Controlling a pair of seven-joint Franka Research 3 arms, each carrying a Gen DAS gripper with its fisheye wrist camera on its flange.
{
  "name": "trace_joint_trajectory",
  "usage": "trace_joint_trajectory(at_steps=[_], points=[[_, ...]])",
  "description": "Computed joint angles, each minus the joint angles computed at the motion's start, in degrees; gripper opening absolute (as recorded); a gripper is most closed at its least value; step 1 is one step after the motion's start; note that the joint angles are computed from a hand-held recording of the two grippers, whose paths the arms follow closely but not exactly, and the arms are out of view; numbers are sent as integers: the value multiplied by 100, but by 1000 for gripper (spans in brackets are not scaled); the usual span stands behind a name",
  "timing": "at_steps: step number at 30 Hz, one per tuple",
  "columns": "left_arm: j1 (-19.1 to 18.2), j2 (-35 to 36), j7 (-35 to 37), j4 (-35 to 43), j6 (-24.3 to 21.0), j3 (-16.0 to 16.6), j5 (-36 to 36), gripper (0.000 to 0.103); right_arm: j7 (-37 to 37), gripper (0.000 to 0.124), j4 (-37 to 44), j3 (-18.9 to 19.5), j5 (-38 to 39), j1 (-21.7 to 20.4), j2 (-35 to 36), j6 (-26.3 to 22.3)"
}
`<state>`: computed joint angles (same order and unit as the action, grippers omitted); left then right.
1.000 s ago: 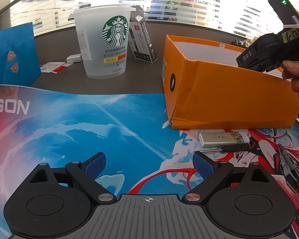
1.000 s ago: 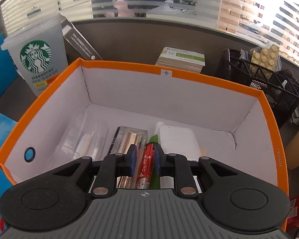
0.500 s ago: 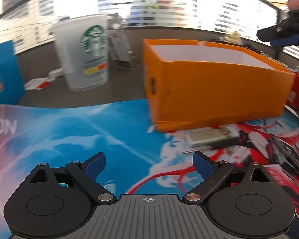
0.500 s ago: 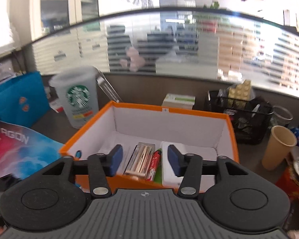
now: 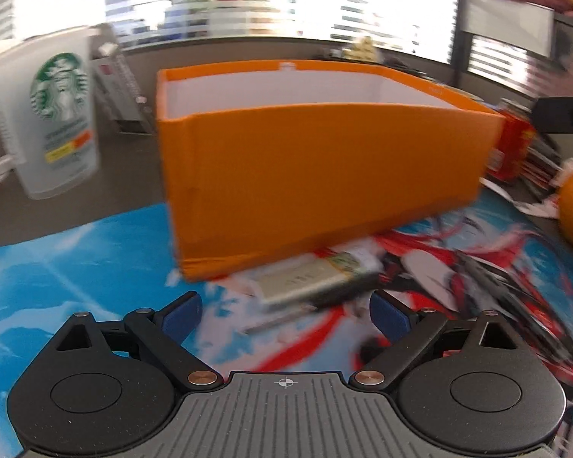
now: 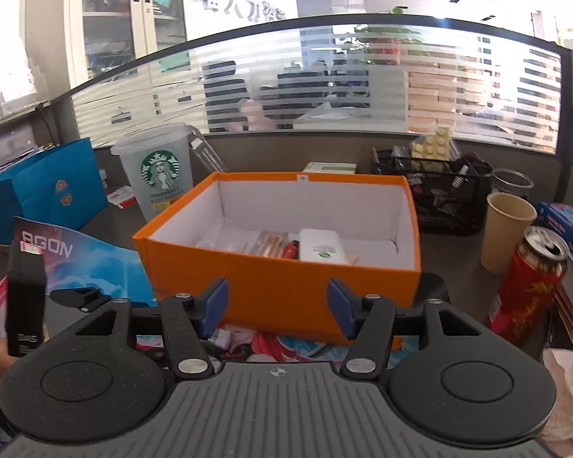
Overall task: Organize rigid objects
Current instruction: 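Move the left gripper to the thin black pen and grasp it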
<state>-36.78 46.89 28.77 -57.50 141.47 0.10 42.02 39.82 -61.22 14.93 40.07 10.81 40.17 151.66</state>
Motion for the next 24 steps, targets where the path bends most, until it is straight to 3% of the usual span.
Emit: trace_joint_trajectory(at_steps=[2, 6, 8, 12, 14, 18, 24], points=[[45, -93, 178, -163, 161, -135, -75, 96, 1, 55, -64, 9, 46, -46, -17, 18], [398, -386, 722, -850, 1267, -625, -490, 96, 12, 58, -120, -8, 81, -94, -6, 41], [443, -487, 977, -1084, 1674, -701, -647, 96, 70, 61, -168, -66, 13, -91, -14, -22], [-25, -539, 509, -954, 1212, -109, -379, 96, 144, 60, -716, -267, -251, -3, -236, 3], [-140, -500, 226, -821, 1022, 42, -173, 96, 123, 51, -1096, -350, -430, 71, -378, 151], [-15, -236, 527, -381, 783, -176, -226, 96, 40, 45, -1692, -330, -563, 92, -629, 251], [21, 576, 1610, 843, 515, -393, -670, 95, -33, 47, -2056, -272, -577, 104, -804, 552]])
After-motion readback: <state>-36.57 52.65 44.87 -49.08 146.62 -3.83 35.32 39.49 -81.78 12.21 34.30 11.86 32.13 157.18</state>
